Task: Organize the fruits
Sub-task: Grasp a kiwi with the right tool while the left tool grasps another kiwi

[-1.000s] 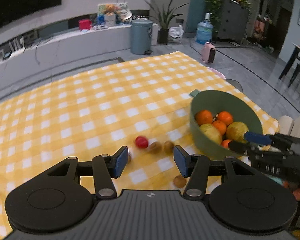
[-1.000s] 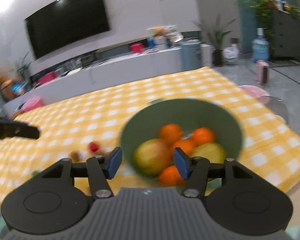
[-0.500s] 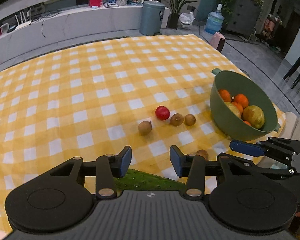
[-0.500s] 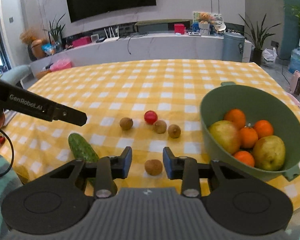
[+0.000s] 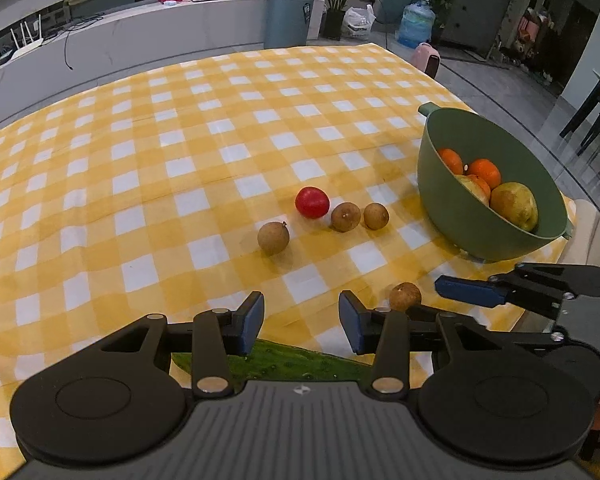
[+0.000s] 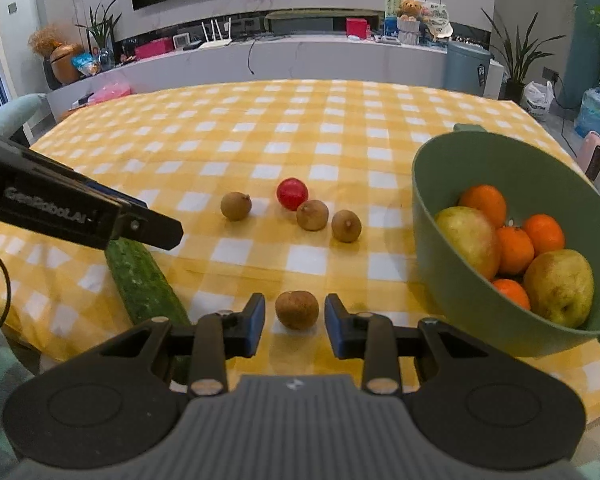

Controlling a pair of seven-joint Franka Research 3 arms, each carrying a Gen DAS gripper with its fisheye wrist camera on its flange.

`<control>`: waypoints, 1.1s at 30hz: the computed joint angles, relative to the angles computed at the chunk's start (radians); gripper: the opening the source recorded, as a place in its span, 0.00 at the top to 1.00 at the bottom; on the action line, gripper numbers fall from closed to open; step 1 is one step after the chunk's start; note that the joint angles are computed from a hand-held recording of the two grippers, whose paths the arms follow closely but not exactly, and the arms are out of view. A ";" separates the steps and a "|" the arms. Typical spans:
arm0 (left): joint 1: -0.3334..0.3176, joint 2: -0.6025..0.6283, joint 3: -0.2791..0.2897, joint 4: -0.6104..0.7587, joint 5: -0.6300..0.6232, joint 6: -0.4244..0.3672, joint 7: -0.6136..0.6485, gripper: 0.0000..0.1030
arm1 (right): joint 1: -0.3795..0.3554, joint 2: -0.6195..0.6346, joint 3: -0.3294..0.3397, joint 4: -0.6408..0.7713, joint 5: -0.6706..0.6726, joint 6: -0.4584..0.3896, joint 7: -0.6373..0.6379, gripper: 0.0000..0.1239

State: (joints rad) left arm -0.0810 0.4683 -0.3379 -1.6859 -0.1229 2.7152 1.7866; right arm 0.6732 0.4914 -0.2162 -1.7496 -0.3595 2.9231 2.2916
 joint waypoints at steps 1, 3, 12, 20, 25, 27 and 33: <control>-0.001 0.001 0.002 0.000 0.002 0.001 -0.002 0.51 | -0.010 0.009 0.010 0.010 0.009 -0.005 -0.010 0.77; -0.001 0.004 0.003 0.002 0.005 0.002 -0.004 0.51 | -0.020 0.025 0.021 0.028 0.026 -0.013 -0.023 0.77; -0.022 0.067 0.017 0.073 0.037 0.001 -0.043 0.51 | -0.005 0.056 -0.006 0.049 0.054 0.008 -0.028 0.82; -0.066 0.152 0.056 0.153 0.124 0.073 -0.145 0.51 | 0.047 0.087 -0.092 0.079 0.011 0.014 0.038 0.82; -0.098 0.196 0.088 0.196 0.205 0.089 -0.200 0.61 | 0.026 0.100 -0.071 0.092 0.020 0.007 0.026 0.82; -0.093 0.208 0.083 0.204 0.215 0.101 -0.217 0.61 | 0.025 0.101 -0.072 0.091 0.022 0.015 0.026 0.82; -0.079 0.236 0.059 0.236 0.225 0.084 -0.219 0.67 | 0.022 0.103 -0.071 0.083 0.044 0.034 0.010 0.81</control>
State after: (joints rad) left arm -0.1603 0.7043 -0.2784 -1.4498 0.1019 2.7990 1.5673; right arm 0.6950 0.5949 -0.2868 -1.6670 -0.3152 2.9567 2.3011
